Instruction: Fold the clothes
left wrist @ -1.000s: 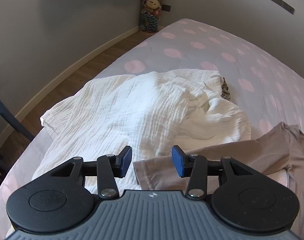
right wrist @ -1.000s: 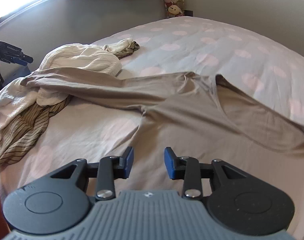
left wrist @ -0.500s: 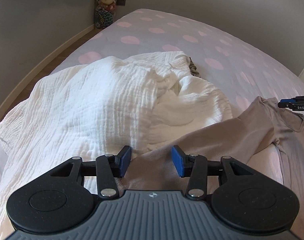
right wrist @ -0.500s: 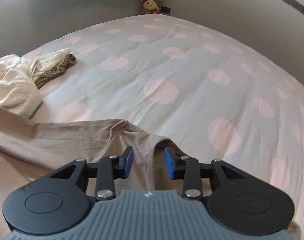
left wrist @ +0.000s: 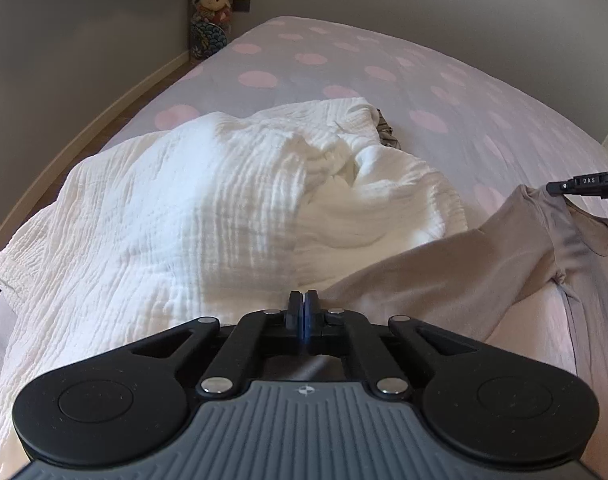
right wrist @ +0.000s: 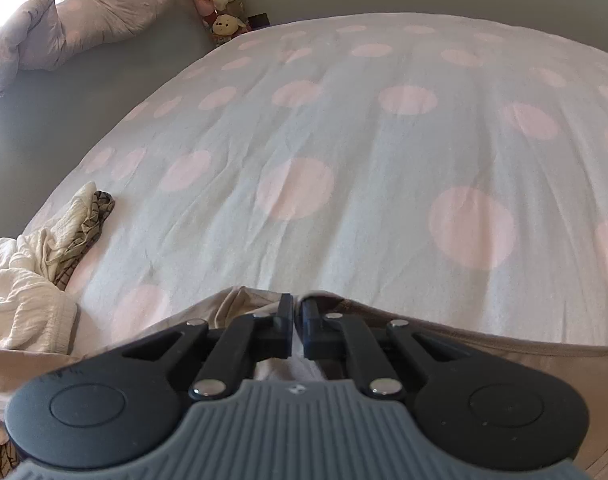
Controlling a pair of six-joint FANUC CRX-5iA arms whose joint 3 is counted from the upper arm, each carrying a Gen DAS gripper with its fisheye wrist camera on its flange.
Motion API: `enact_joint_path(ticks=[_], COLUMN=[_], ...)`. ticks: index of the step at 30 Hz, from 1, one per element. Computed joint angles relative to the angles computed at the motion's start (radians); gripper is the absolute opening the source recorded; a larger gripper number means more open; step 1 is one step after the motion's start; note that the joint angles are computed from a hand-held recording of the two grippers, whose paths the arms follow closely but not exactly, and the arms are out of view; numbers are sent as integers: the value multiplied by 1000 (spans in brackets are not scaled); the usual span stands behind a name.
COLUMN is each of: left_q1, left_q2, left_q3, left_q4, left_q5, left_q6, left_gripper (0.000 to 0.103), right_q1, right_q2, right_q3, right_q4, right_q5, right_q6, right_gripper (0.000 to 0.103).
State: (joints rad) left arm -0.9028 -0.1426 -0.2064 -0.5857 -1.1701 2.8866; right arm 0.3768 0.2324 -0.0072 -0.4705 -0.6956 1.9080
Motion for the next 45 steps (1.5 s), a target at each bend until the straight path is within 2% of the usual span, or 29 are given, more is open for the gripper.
enact_joint_path(ticks=[5, 9, 12, 17, 23, 27, 29, 31, 35, 38, 45], left_q1=[-69, -92, -82, -43, -38, -46, -56, -78, -119, -135, -121], left_q2=[86, 108, 119, 122, 114, 87, 73, 66, 58, 46, 71], left_q3=[116, 161, 179, 152, 135, 126, 127, 139, 162, 160, 137], left_q4=[-77, -144, -159, -130, -128, -135, -142, -150, -152, -113, -38], left_q5=[-178, -252, -292, -271, -246, -239, -243, -271, -326, -336, -347], left_q6=[1, 23, 10, -14, -17, 30, 60, 83, 128, 169, 251], left_gripper=[0, 0, 0, 0, 0, 1, 6, 15, 25, 39, 42], right_q1=[25, 41, 46, 57, 59, 57, 56, 58, 69, 65, 13], right_q2=[-47, -53, -30, 20, 52, 39, 18, -12, -74, -127, -255], right_q3=[-50, -74, -63, -50, -58, -44, -49, -67, -120, -162, -235], right_q4=[87, 168, 201, 210, 204, 198, 187, 184, 231, 231, 94], right_q5=[87, 160, 180, 193, 210, 165, 151, 145, 142, 128, 14], right_q6=[-3, -26, -49, -52, -63, -72, -52, -41, -68, -56, 95], right_gripper=[3, 3, 3, 3, 3, 9, 15, 26, 31, 32, 33])
